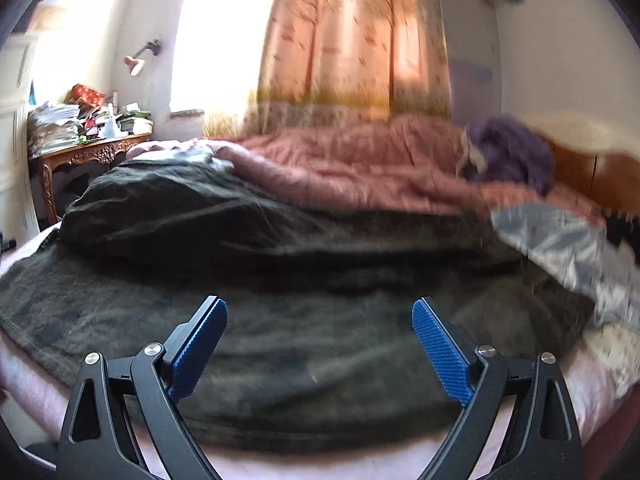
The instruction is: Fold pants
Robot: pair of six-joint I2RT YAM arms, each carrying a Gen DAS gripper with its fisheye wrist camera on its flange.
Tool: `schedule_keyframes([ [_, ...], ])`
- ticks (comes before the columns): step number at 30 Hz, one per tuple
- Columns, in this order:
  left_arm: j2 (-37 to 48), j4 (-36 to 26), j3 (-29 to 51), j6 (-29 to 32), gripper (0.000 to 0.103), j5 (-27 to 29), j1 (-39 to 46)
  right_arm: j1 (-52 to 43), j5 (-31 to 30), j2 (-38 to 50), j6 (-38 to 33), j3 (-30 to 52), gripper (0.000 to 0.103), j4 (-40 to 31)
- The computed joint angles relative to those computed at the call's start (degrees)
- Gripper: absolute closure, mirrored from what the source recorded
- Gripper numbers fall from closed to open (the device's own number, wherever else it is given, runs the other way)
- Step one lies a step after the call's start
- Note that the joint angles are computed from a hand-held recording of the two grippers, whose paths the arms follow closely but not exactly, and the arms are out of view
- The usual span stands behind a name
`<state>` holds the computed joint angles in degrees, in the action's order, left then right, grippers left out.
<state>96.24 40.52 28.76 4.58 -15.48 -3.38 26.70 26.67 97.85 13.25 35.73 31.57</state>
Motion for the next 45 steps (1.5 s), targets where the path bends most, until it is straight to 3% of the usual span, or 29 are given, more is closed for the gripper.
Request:
schedule_keyframes([
  [2,1.68,3.33,-1.83,-1.88,0.042,-3.73,-5.22,-4.89,1.78,-3.52,0.22,-3.68,0.008,-1.17],
  [5,3.07,4.82,-2.06,-4.58,0.042,-6.82,-10.85,-16.16,-0.95,-8.91,0.26,-9.1,0.008,-0.64],
  [7,2.92,4.15,-1.24,-5.56,0.042,-5.74,-12.19,-24.49,-3.81,-10.43,-0.14,-10.33,0.008,-0.62],
  [9,3.01,3.26,0.13,-7.16,0.042,-5.57,-13.56,-33.83,-10.45,-10.25,-0.25,-9.77,0.009,-1.21],
  [13,5.94,1.09,3.94,-11.23,0.042,-6.82,-15.43,-48.42,-25.3,-2.61,0.23,-4.55,0.012,-0.49],
  [16,9.08,-1.37,6.8,-16.15,0.042,-5.65,-15.93,-53.69,-34.18,5.84,1.17,1.36,0.017,-1.21],
  [18,12.02,-2.24,8.48,-18.33,0.042,-5.47,-16.29,-55.3,-40.73,11.47,1.77,5.72,0.034,-2.5],
  [19,13.28,-3.32,9.47,-19.08,0.042,-5.89,-16.49,-55.82,-43.69,13.8,2.14,7.52,0.038,-2.89],
  [22,14.51,-5.8,11.24,-20.39,0.042,-3.56,-15.44,-56.79,-46.89,18.38,3.01,10.05,0.042,1.16],
  [24,14.78,-5.93,11.1,-22.26,0.042,-1.35,-14.15,-57.57,-48.94,20.16,4.24,12.65,0.042,0.08],
  [26,15.42,-6.56,11.61,-22.97,0.042,-0.11,-13.49,-57.54,-48.45,21.52,4.94,17.11,0.042,-5.5],
  [28,15.95,-7.87,12.61,-22.6,0.042,-2.11,-14.51,-56.37,-44.17,20.96,4.12,19.36,0.06,-9.91],
  [29,16.63,-8.57,13.27,-22.31,0.042,-3.89,-15.43,-55.79,-41.8,19.97,3.08,19.75,0.078,-11.85],
  [31,17.2,-10.07,14.3,-21.68,0.042,-6.9,-16.87,-56.17,-41.7,17.1,3.08,17.2,0.089,-9.91],
  [37,17.01,-8.81,13.12,-21.85,0.042,-5.23,-16.07,-56.32,-35.85,3.99,3.2,6.23,0.093,-5.25],
  [42,17.35,-10.59,14.41,-20.65,0.041,-6.46,-16.45,-58.66,-37.22,14.75,3.42,11.03,0.092,-9.32],
  [44,17.55,-11.52,15.08,-20.36,0.041,-7.27,-16.8,-59.34,-38.48,16.95,1.99,6.96,0.091,1.22],
  [45,17.61,-11.63,15.18,-20.2,0.041,-7.4,-16.82,-58.43,-36.42,16.32,0.51,5.77,0.088,2.71],
])
